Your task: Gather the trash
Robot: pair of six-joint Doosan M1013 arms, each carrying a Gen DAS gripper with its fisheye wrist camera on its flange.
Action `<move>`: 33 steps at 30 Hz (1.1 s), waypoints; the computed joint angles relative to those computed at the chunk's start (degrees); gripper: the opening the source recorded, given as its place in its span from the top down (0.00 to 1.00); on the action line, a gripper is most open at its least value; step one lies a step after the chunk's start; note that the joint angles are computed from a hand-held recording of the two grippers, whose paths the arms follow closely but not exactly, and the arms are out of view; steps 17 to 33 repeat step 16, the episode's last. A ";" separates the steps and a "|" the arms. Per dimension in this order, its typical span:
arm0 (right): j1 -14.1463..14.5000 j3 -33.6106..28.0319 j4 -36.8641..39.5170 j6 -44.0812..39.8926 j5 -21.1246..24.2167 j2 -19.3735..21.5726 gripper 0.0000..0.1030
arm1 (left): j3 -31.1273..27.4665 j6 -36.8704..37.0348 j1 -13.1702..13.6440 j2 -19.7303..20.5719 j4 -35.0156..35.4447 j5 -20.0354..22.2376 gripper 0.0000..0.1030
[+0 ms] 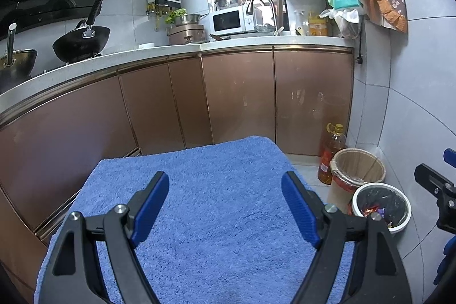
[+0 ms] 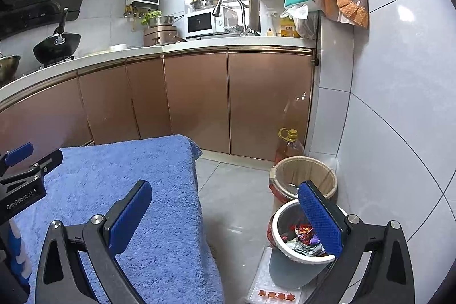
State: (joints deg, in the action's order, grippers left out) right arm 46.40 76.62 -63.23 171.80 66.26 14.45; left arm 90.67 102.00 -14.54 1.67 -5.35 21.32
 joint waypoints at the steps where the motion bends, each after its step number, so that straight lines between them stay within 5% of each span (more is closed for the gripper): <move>1: 0.05 0.01 -0.10 0.03 0.14 -0.02 0.00 | -0.04 0.20 0.03 -0.02 -0.24 -0.03 0.22; 16: 0.73 0.24 -1.70 0.79 0.62 -0.42 0.00 | 0.28 6.51 0.62 -0.94 -7.00 -0.03 0.22; 33: 0.73 0.24 -1.70 0.79 0.62 -0.42 0.00 | 0.28 6.51 0.62 -0.94 -7.00 -0.03 0.22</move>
